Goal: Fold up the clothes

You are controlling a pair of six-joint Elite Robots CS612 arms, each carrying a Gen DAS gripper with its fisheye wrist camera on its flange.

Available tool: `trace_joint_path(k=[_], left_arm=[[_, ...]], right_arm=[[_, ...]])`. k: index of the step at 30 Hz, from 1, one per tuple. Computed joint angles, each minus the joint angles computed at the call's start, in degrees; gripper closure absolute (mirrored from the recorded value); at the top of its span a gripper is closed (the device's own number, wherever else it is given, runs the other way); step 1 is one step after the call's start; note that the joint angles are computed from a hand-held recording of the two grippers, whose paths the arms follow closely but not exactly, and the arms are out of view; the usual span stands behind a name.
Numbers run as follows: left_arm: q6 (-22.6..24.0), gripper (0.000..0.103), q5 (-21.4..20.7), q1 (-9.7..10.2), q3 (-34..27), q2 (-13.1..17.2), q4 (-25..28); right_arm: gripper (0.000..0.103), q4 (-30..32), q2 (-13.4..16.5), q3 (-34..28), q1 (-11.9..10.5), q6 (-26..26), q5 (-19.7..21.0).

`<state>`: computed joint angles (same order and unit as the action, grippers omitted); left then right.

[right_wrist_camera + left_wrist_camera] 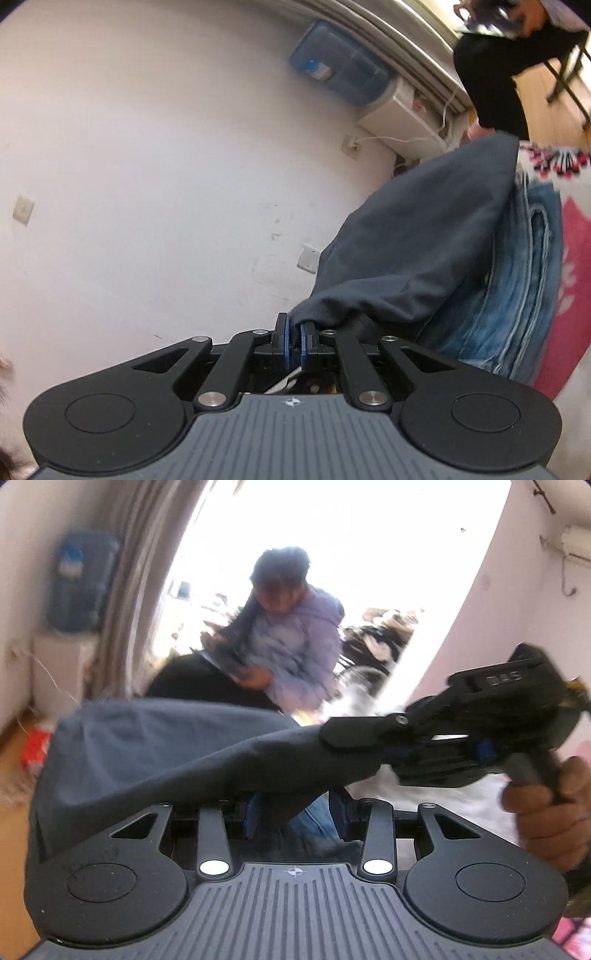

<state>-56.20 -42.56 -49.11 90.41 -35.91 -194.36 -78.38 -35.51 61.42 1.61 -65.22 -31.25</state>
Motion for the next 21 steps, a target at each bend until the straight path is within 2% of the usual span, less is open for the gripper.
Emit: trace_joint_path(k=[2,6,9,13,14,17,19,21], left_arm=[[-0.43,0.064,3.60,-0.65,-1.53,0.98,3.97],[-5.75,0.064,4.82,-1.71,-3.48,2.31,13.55],[-8.17,0.063,6.12,-2.54,-3.87,2.65,16.82],[-10.26,0.057,5.64,-3.40,-2.09,1.40,18.57],[-10.94,0.052,4.88,-3.46,-1.55,1.00,18.54],[-13.85,0.050,0.76,-3.28,0.46,-0.23,15.82],[-20.33,0.050,-1.41,-3.27,2.38,-0.40,10.02],[-27.51,0.050,-1.50,-3.27,3.90,0.04,3.16]], right_arm=[[0.096,-2.86,-0.38,1.15,-0.13,0.72,-1.29],[0.096,-11.78,-1.11,4.55,-0.18,7.11,-7.36],[0.096,-15.73,-1.54,6.14,-0.18,8.76,-10.86],[0.096,-18.77,-2.23,7.37,0.00,8.21,-12.48],[0.096,-19.93,-2.54,7.90,0.08,7.94,-13.01],[0.096,-23.64,-3.51,9.86,0.37,6.61,-14.76],[0.096,-25.54,-3.34,10.27,0.92,6.68,-15.05],[0.096,-27.21,-3.43,11.10,1.18,6.99,-14.93]])
